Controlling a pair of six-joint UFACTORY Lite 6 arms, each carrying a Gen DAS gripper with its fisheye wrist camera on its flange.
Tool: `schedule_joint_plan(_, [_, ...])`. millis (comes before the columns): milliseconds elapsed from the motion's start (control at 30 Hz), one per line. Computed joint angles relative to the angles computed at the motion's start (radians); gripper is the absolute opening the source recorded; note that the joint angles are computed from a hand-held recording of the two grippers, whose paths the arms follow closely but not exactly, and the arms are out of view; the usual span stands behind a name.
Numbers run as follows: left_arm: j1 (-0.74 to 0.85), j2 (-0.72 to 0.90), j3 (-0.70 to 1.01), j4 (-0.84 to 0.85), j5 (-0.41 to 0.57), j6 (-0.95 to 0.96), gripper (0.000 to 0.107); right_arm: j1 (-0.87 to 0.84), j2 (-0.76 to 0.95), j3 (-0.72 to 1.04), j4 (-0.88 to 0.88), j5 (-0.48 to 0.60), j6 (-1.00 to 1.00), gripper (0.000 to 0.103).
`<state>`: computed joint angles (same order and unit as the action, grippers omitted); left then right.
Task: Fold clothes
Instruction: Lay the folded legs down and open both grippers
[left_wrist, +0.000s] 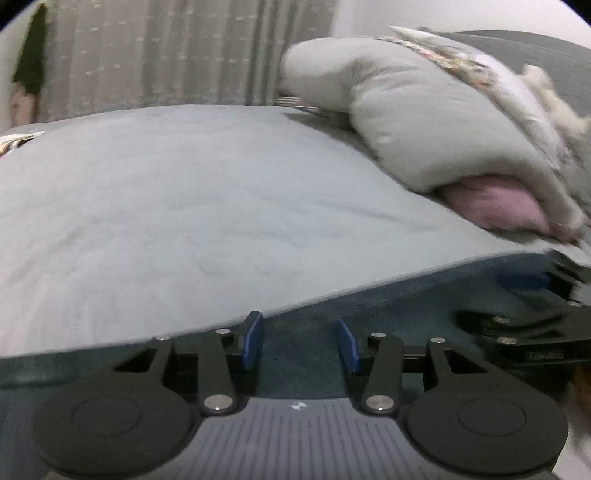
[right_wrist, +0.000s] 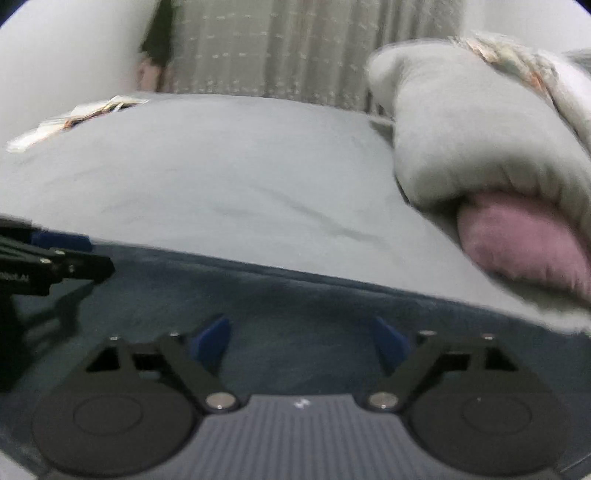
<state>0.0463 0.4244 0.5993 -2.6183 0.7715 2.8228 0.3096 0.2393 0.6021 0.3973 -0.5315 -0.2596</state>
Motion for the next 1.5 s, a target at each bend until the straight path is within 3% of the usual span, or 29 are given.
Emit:
schedule_joint_plan(100, [-0.04, -0.031, -0.041, -0.086, 0.009, 0.096, 0.046, 0.02, -0.044, -0.043, 0.027, -0.01, -0.015, 0.081])
schedule_joint_plan(167, [-0.079, -0.054, -0.078, -0.164, 0.025, 0.183, 0.047, -0.012, -0.041, -0.071, -0.07, -0.034, 0.032, 0.081])
schedule_joint_plan(267, [-0.053, -0.031, -0.064, -0.116, 0.039, 0.14, 0.048, -0.102, -0.041, -0.093, -0.266, -0.047, 0.145, 0.084])
schedule_joint_plan(400, [-0.026, -0.009, -0.041, -0.048, 0.041, 0.074, 0.049, -0.439, -0.121, -0.154, -0.685, -0.022, 0.375, 0.084])
schedule_joint_plan(467, [-0.021, -0.001, -0.037, -0.035, 0.047, 0.061, 0.049, -0.635, -0.125, -0.161, -0.894, -0.059, 0.451, 0.084])
schedule_joint_plan(567, [-0.013, 0.004, -0.044, -0.022, 0.06, 0.053, 0.05, -0.936, -0.095, -0.104, -1.195, -0.066, 0.639, 0.079])
schedule_joint_plan(633, [-0.018, -0.002, -0.05, -0.03, 0.059, 0.06, 0.051, -1.067, -0.065, -0.059, -1.301, -0.076, 0.703, 0.077])
schedule_joint_plan(767, [-0.049, -0.026, -0.034, -0.045, 0.001, 0.066, 0.057, -1.152, -0.065, -0.038, -1.324, -0.056, 0.763, 0.08])
schedule_joint_plan(867, [-0.064, -0.117, -0.042, 0.01, -0.094, 0.01, 0.057, -1.067, -0.191, -0.128, -1.246, -0.011, 0.717, 0.083])
schedule_joint_plan(1033, [-0.046, -0.354, -0.12, 0.281, -0.205, -0.213, 0.057, -0.727, -0.445, -0.261, -1.147, 0.092, 0.717, 0.087])
schedule_joint_plan(1133, [-0.008, -0.525, -0.199, 0.53, -0.258, -0.364, 0.057, -0.417, -0.504, -0.29, -0.877, 0.176, 0.547, 0.088])
schedule_joint_plan(1267, [0.246, -0.63, -0.301, 0.921, -0.148, -0.524, 0.057, -0.189, -0.423, -0.282, -0.474, 0.164, 0.203, 0.089])
schedule_joint_plan(1333, [0.381, -0.59, -0.309, 1.043, -0.091, -0.531, 0.057, -0.171, -0.372, -0.281, -0.422, 0.136, 0.162, 0.089])
schedule_joint_plan(1400, [0.535, -0.515, -0.319, 1.1, -0.028, -0.443, 0.057, -0.258, -0.332, -0.3, -0.538, 0.093, 0.241, 0.093])
schedule_joint_plan(1500, [0.789, -0.344, -0.287, 1.2, 0.121, -0.29, 0.057, -0.48, -0.333, -0.343, -0.851, 0.025, 0.453, 0.094])
